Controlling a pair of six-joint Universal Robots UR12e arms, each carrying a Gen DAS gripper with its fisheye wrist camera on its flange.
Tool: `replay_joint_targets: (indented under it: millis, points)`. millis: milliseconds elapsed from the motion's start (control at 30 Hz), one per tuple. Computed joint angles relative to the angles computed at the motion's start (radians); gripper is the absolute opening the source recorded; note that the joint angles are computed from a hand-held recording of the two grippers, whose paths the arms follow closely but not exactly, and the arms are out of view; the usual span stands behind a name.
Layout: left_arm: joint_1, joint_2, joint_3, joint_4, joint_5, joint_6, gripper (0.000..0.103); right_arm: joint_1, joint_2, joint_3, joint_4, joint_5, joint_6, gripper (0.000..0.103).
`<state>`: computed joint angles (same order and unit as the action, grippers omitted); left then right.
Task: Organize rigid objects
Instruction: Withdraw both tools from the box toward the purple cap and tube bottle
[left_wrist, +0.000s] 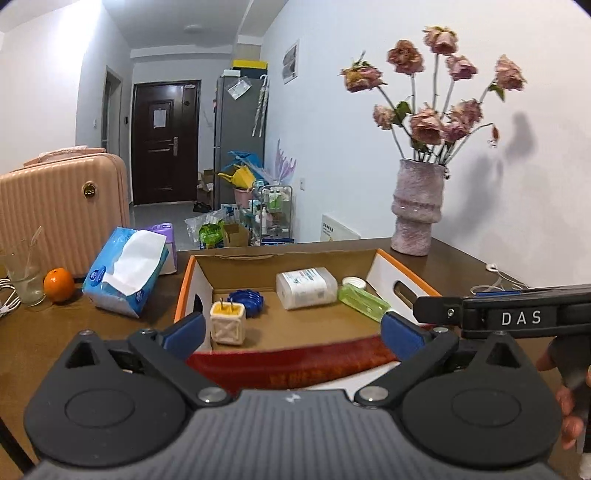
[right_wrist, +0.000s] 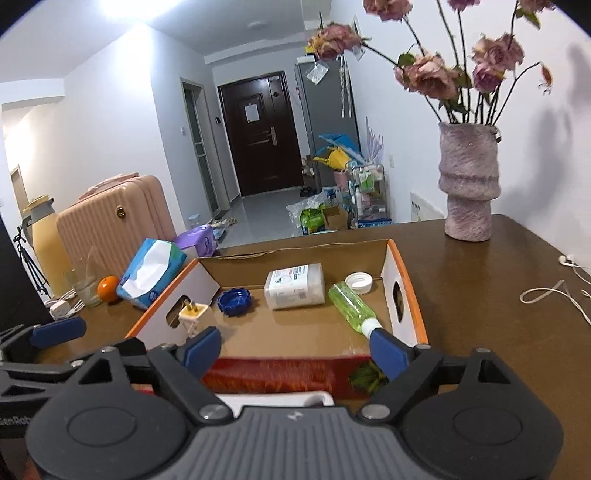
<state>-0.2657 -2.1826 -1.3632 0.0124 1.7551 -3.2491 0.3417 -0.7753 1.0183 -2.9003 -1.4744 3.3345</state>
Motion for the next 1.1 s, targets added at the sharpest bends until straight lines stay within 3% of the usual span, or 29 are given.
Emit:
replay_joint_targets:
  millis: [200,300,667,933,1100]
  points:
    - [-0.013,0.045,-0.093,0.044,-0.009,-0.033,0.103,0.004,-0.067,0.142,-0.093,0.002,0.015,0.089]
    - [-0.023,0.064,-0.139,0.073,0.018,-0.047,0.103,0.006,-0.099,0.206,-0.129,0.010,0.014,0.089]
    - [-0.066,0.140,-0.330,0.247,0.082,-0.020,0.103,0.026,-0.203,0.434,-0.307,-0.030,-0.112,0.090]
    - [-0.084,0.192,-0.430,0.257,0.065,-0.077,0.103,0.037,-0.262,0.565,-0.357,-0.012,-0.132,0.090]
    - [-0.103,0.215,-0.480,0.266,0.130,-0.077,0.103,0.041,-0.291,0.631,-0.370,-0.014,-0.112,0.091]
